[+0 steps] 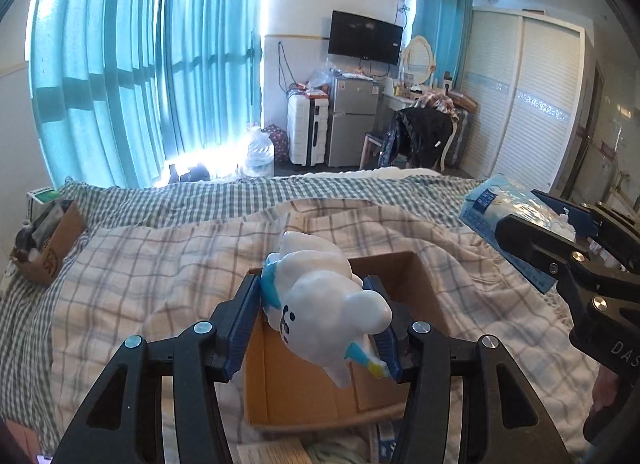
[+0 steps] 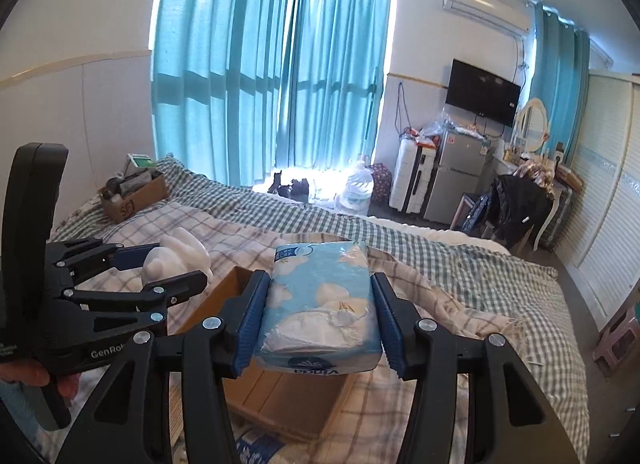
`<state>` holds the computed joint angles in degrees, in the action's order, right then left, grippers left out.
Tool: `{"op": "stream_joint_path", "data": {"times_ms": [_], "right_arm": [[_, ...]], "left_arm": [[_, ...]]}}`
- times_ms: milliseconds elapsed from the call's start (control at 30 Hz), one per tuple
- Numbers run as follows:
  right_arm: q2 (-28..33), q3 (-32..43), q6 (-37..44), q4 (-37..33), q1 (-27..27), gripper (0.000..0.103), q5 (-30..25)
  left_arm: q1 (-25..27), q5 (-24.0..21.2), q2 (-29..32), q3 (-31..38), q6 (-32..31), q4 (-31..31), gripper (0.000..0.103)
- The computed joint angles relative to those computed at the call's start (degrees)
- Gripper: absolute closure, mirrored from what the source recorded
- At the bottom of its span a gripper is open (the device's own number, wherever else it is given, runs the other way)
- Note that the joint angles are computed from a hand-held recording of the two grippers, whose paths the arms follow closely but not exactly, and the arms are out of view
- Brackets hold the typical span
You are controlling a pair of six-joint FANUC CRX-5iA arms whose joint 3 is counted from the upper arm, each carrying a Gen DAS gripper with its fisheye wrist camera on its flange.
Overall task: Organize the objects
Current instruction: 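Lower the plush toy and tissue pack into the cardboard box and open both grippers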
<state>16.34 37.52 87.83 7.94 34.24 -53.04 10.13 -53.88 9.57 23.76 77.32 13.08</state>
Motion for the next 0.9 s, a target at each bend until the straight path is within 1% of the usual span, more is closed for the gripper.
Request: {"op": "stream_joint_path", "data": {"times_ms": [133, 167, 233, 300, 367, 433, 500, 600, 633, 667, 700, 733, 767, 833, 900], "right_arm": [[8.1, 8.8, 3.6, -4.0, -1.8, 0.052, -3.9], [10.7, 11.6, 4.3, -5.1, -2.3, 0.052, -5.8], [14.2, 14.6, 4.8, -5.9, -2.9, 0.052, -7.6], [16.4, 15.9, 5.6, -6.5, -3.4, 0.052, -8.5], [17.5, 15.1, 5.7, -5.1, -3.5, 0.052, -8.0], [17.3, 14.0, 6.9, -6.5, -4.2, 0.052, -7.8], [17.2, 13.7, 6.9, -7.4, -4.5, 0.052, -7.8], [15.2, 10.5, 6.1, -7.6, -4.6, 0.051, -4.8], [14.5, 9.8, 5.5, -7.6, -4.7, 0.046, -4.2], [13.7, 9.0, 4.1, -6.9, -4.6, 0.041, -3.9], [13.1, 8.4, 3.3, -6.3, -4.6, 0.032, -3.4], [11.6, 6.4, 2.1, -5.3, -4.4, 0.028, -1.9], [9.6, 3.9, 1.0, -4.7, -4.3, 0.028, -0.3], [7.4, 2.3, 0.5, -4.3, -4.2, 0.028, 0.0], [4.5, -0.4, -1.0, -2.4, -3.6, 0.028, 1.0]], "left_arm": [[0.0, -0.1, 4.1, 1.2, 0.0, -0.2, 0.049], [-0.1, -0.3, 5.1, 1.4, 0.0, -0.5, 0.049], [-0.4, -0.4, 7.1, 1.9, 0.3, -1.5, 0.049], [-0.3, -0.2, 8.0, 1.1, -0.5, -1.0, 0.049], [0.3, -1.4, 9.1, 0.2, -2.9, 2.2, 0.049], [0.8, -2.9, 10.3, 0.1, -3.7, 4.0, 0.049], [0.3, -3.1, 10.5, 0.5, -3.0, 2.3, 0.049], [-0.1, -2.3, 9.4, -0.6, -3.0, 1.8, 0.049], [-0.2, -2.6, 8.9, -0.7, -2.6, 1.4, 0.048], [-0.4, -2.9, 8.5, -0.6, -1.9, 0.7, 0.044], [-0.6, -3.1, 7.8, -0.9, -1.5, 0.6, 0.04], [-0.8, -3.5, 7.8, -0.3, -0.9, 0.4, 0.028], [-0.9, -3.4, 6.7, -0.7, 0.0, -0.2, 0.018], [-0.9, -2.8, 4.6, -1.1, 0.8, -0.7, 0.016], [-0.6, -3.2, 2.7, -1.8, 0.7, -0.2, 0.015]]}}
